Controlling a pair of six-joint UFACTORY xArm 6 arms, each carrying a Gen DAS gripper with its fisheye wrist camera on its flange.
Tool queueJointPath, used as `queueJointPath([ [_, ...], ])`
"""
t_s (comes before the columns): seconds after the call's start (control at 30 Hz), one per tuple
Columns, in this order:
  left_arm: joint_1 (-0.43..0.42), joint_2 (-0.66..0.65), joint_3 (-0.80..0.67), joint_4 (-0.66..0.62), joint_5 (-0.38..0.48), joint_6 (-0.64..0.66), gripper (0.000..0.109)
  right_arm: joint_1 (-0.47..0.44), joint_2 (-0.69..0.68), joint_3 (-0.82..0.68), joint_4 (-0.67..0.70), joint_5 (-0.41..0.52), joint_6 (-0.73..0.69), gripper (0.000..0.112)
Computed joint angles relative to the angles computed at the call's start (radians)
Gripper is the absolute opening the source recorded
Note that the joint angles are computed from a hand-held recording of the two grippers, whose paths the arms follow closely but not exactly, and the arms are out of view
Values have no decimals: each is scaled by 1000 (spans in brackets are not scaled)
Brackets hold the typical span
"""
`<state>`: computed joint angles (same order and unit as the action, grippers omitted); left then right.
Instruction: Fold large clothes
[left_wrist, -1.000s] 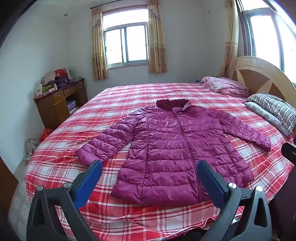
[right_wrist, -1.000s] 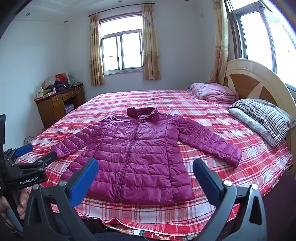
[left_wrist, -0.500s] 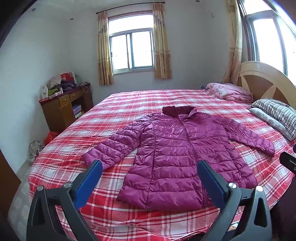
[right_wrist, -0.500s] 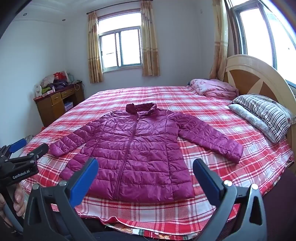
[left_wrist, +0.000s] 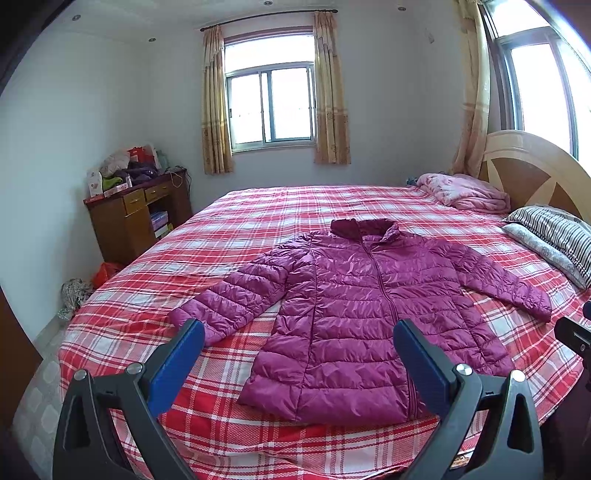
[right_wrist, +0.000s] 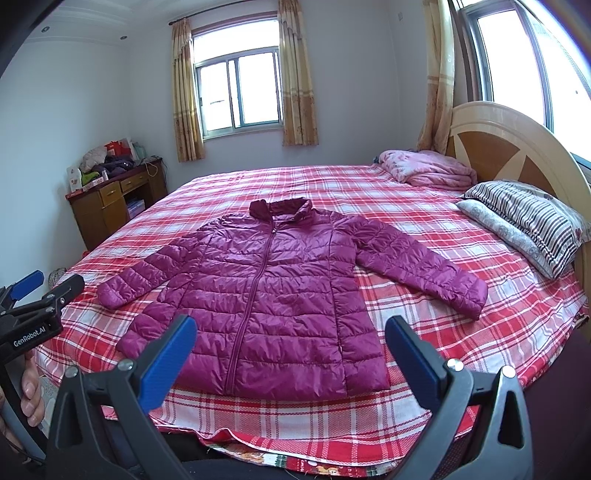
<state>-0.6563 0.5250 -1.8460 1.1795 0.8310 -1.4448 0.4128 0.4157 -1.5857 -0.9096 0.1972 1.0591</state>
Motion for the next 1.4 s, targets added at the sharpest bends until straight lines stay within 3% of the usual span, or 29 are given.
queueJointPath([
  [1.4, 2, -15, 13, 19, 8, -22, 102, -2, 7, 8, 18, -6, -14, 103],
])
